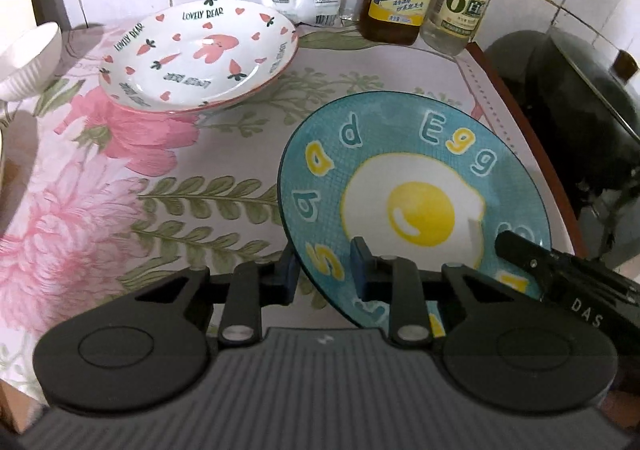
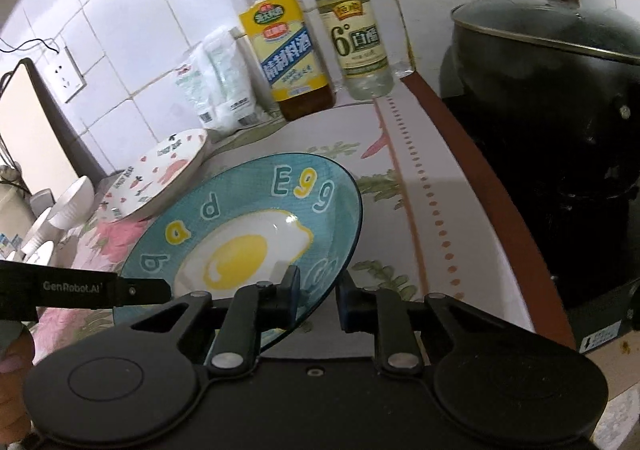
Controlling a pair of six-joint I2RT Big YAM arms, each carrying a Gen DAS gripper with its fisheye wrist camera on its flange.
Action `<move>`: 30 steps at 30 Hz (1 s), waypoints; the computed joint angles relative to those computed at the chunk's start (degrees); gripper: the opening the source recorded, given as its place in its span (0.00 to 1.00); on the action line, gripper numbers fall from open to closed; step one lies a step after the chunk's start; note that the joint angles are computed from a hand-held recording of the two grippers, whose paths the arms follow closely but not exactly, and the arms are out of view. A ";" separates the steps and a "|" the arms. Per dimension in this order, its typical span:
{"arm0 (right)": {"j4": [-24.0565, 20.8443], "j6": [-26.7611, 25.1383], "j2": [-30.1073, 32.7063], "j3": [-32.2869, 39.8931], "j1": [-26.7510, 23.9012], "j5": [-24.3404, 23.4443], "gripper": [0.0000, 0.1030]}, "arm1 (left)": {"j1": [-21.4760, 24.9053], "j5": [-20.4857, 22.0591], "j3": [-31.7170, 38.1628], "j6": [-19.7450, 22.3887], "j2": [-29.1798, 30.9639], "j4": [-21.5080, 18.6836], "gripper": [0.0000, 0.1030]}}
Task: Organize plates and bowls
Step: 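Close both grippers on the blue egg plate rim and lift it, then carry the blue egg plate with both grippers onto the white plate and open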
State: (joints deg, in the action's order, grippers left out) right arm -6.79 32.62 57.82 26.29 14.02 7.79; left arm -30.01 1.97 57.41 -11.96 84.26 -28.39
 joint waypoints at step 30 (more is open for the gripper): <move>-11.48 -0.32 -3.82 13.57 22.24 9.85 0.24 | 18.71 7.71 -8.18 4.94 -27.18 -13.42 0.24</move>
